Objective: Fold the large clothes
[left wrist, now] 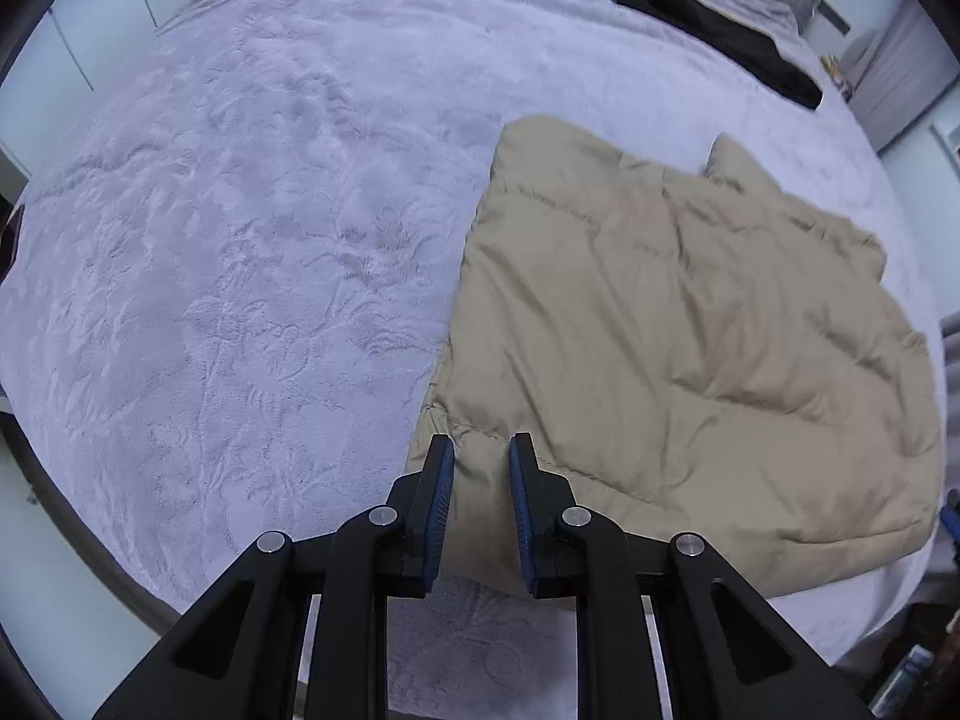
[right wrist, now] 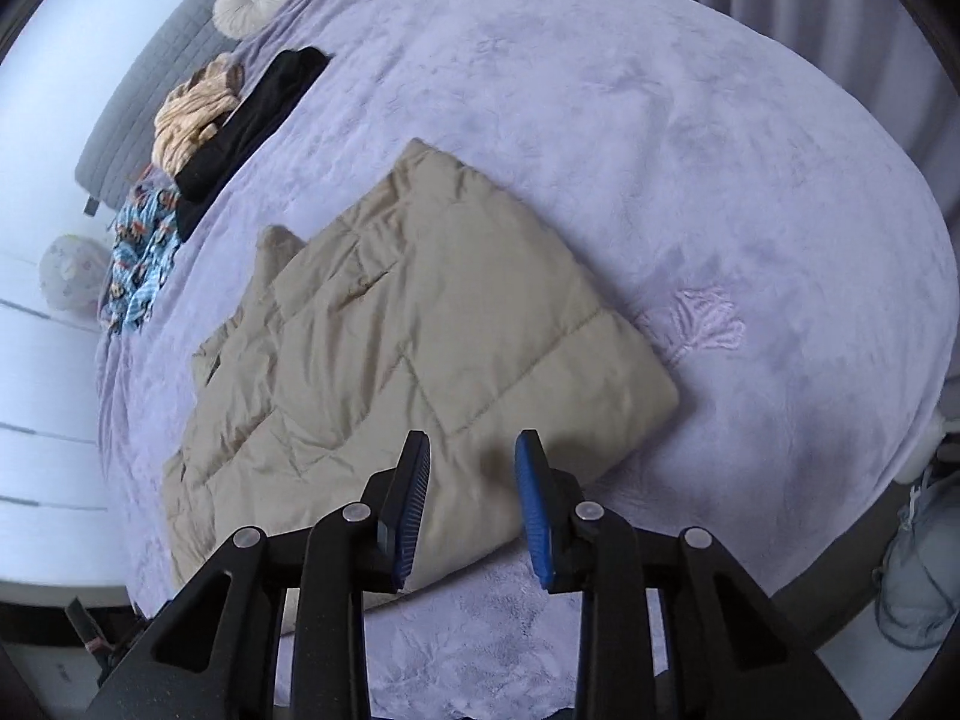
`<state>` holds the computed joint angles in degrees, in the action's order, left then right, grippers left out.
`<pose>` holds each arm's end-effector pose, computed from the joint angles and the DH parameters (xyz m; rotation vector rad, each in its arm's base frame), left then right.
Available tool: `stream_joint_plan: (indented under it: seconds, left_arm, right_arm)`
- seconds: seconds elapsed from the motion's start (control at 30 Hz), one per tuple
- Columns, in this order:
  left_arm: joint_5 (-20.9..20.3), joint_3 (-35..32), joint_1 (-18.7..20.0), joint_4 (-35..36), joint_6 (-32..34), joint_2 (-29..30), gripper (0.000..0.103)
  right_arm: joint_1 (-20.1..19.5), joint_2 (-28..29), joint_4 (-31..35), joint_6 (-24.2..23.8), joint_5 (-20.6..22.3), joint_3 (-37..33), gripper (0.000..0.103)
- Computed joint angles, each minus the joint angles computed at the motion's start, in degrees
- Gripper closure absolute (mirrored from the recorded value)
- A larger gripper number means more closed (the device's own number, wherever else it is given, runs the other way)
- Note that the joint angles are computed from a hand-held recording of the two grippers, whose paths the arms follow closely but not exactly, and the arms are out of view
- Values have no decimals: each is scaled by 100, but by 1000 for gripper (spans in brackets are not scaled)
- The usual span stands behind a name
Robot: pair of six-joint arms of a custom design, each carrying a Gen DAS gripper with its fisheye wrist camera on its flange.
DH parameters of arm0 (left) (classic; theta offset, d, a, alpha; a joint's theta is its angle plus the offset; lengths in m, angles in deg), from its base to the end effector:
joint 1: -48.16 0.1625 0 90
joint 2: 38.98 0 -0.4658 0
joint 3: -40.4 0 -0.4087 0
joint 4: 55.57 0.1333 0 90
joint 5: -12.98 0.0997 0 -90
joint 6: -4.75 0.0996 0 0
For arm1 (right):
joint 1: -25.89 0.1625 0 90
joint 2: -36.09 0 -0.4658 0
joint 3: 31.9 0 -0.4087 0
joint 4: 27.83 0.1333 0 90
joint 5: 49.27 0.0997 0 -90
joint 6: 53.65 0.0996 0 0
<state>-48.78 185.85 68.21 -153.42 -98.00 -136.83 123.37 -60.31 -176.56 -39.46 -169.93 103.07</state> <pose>-0.1566 -0.2492 0.1909 -0.4623 2.3341 -0.5404 0.1327 -0.3767 0.3245 -0.2809 -2.6087 0.5926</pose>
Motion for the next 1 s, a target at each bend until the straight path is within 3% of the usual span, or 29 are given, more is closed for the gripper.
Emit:
stream_joint_plan:
  seconds: [0.1, 0.17, 0.3, 0.37, 0.57, 0.7, 0.77, 0.8, 0.83, 0.9, 1.0]
  left_arm:
    - [-155, 259, 347, -465, 257, 177, 83]
    - [-169, 341, 448, -451, 172, 173, 83]
    - [-221, 329, 603, -302, 16, -46, 83]
    - [-231, 183, 487, 81, -154, -80, 83]
    - [-309, -83, -60, 473, -629, -69, 83]
    - [-383, -304, -291, 509, -776, 318, 83]
    - [-422, -367, -388, 477, -855, 407, 80]
    - [-441, -421, -442, 557, -909, 436, 52]
    - [-494, -490, -549, 673, -1044, 516, 6]
    - [-438, -648, -812, 1065, -1427, 729, 1]
    - [-539, -720, -903, 1002, -1265, 815, 1]
  right_arm:
    - [92, 491, 127, -286, -330, -174, 70]
    - [12, 362, 342, -302, -442, -49, 70]
    - [-660, 237, 234, -391, -5, 109, 74]
    - [-842, 129, 252, -316, 255, 129, 74]
    - [-671, -21, 597, -260, 417, 16, 70]
    - [-574, -136, 820, -270, 668, 42, 54]
    - [-524, -118, 898, -339, 754, 48, 52]
    - [-498, -109, 943, -400, 797, 49, 51]
    - [-462, -71, 944, -431, 814, 46, 51]
    - [-430, -43, 1016, -522, 893, 43, 46]
    - [-334, -19, 1108, -621, 952, 49, 45]
